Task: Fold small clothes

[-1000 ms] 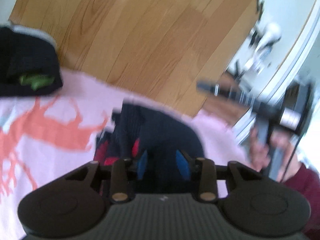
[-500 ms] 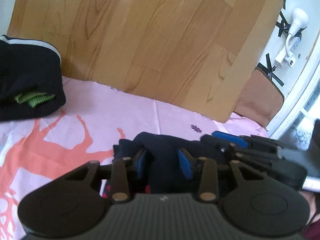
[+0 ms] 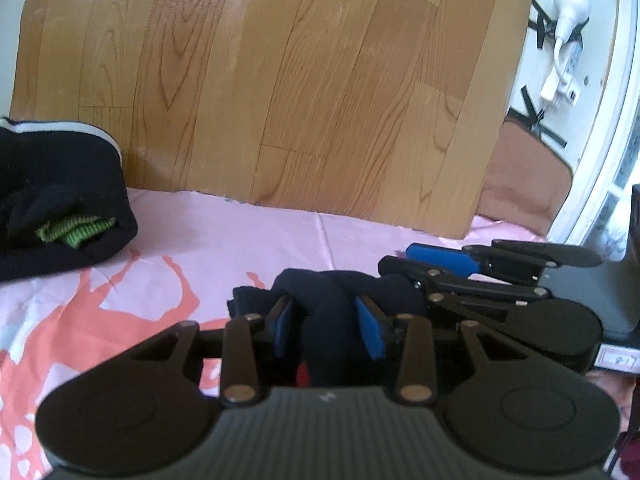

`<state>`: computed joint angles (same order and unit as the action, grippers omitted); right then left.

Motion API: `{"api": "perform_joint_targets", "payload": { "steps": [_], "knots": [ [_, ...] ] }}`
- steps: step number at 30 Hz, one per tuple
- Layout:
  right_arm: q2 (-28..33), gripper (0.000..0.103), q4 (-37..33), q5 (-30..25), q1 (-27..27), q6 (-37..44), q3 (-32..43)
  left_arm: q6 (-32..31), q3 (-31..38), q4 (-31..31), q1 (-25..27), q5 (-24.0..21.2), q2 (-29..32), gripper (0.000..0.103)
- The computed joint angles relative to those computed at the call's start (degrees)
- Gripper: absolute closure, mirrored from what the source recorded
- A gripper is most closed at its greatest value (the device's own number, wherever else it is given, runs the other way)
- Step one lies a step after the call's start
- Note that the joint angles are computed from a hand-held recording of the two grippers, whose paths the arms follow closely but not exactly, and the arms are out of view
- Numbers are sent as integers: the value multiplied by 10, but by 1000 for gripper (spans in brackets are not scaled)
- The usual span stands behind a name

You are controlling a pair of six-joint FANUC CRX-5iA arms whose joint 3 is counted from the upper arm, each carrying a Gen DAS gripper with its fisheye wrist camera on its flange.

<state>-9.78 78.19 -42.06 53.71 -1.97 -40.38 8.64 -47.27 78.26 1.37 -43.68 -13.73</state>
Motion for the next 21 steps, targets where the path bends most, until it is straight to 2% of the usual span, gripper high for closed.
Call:
{"api": "perform_joint_targets", "payload": {
  "steps": [1,2,3,4,5,6,8,11,14,17,20,21],
  "knots": [
    [-5,75,0,1,0,-2,-2,21,9,-18,18,-27,2,63],
    [-16,73,1,7,-1,-4,-5,42,17,-32,41,-62,3,51],
    [-31,60,4,5,0,-11,-12,49,17,-26,61,-88,-2,41],
    [-49,50,19,2,0,-34,-23,46,8,-8,75,-93,-15,17],
    [-80,28,48,4,-5,-80,-45,44,-4,9,89,-86,-32,1],
    [-113,16,78,21,-16,-124,-69,49,-10,12,105,-88,-42,0],
    [-192,16,107,71,-41,-208,-122,85,5,-29,159,-149,-32,0],
    [-280,14,-19,128,-27,-213,-170,151,27,-86,205,-229,-1,0],
    [-335,14,-102,188,-31,-268,-214,177,44,-122,206,-267,28,0],
    [-339,14,-98,245,-62,-325,-235,188,54,-144,185,-263,41,0],
    [-307,14,-104,282,-75,-301,-222,202,66,-159,172,-284,68,0],
    [-293,14,-83,310,-95,-307,-220,206,67,-164,174,-293,77,0]
  ]
}}
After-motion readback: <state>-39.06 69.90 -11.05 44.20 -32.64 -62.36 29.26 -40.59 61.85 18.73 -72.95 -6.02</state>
